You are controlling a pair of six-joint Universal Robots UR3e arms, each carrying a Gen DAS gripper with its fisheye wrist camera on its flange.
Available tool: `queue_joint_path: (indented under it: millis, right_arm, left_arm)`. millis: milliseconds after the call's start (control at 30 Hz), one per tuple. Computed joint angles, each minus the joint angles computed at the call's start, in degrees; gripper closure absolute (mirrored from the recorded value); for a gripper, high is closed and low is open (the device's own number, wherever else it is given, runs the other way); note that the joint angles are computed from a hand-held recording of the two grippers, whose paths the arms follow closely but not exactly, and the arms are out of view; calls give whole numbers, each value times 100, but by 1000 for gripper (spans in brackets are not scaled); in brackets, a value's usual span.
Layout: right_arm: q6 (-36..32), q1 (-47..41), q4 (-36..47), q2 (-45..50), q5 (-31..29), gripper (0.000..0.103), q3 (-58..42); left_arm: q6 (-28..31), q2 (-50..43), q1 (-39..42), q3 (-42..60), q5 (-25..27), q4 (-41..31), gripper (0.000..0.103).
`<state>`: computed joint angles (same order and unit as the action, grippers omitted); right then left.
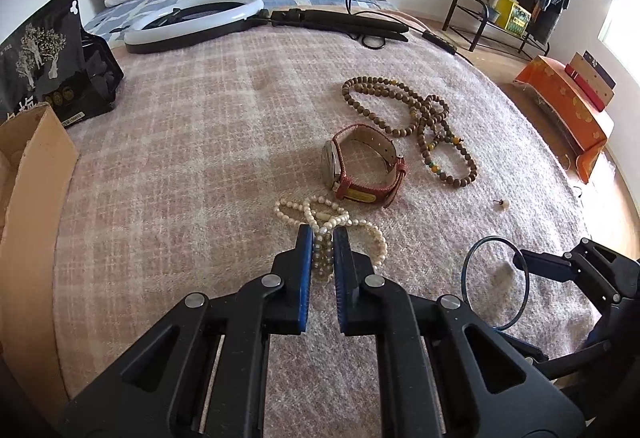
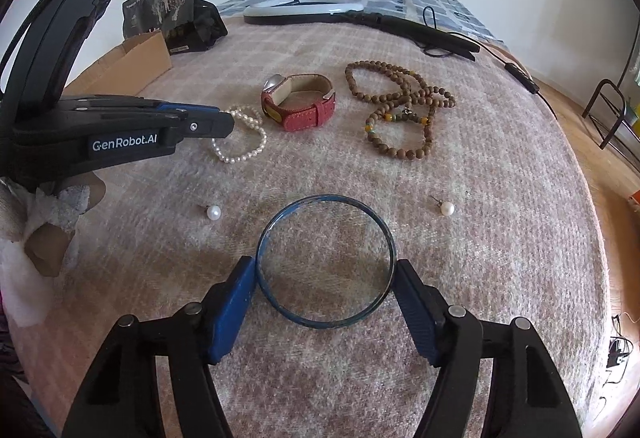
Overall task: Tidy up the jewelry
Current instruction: 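Lift the pearl necklace with the left tool while the right tool grasps the blue bangle, then carry the necklace and bangle with both tools down into the cardboard box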
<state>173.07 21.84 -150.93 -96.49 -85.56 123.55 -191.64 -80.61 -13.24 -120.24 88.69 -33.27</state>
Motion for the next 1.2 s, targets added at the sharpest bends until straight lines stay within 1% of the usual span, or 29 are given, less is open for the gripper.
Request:
queue_joint_path:
  millis: [67,200,300,433,600,700,867,1067,1200]
  right_arm:
    - [27,11,90,-110,-25,32,-13]
    - [59,-14,343,-418,-33,32,-44]
    - [97,-4,547,-617,-70,32,-147]
    - [155,-16,831,-909,-110,32,-293]
    - [318,143,1062,-1145,-296,32,-488]
    - [392,247,1145,-1213,-407,32,-547]
    - [435,405,1284,-1308,-550,32,-558]
    - [615,594,1354,-1266,-587,32,-832]
    - [790,777,1397,-1125,-610,32,-1148]
  left_arm:
    - [-11,194,102,-5,-137,-126,95]
    - [-37,571,204,31,-258,-369,98]
    - [-27,907,291,49,-381,-581,98]
    - [38,1322,379,117,-443,-863,98]
    - [266,1851,706,151,-699,-1276,98]
    - [323,2024,825,92,-716,-1379,98]
    - [468,2309,1101,147,-918,-1688,98]
    - [858,3040,1880,506,-1550,-2493,98]
    - [1369,3617,2944,863,-2373,-3433,98]
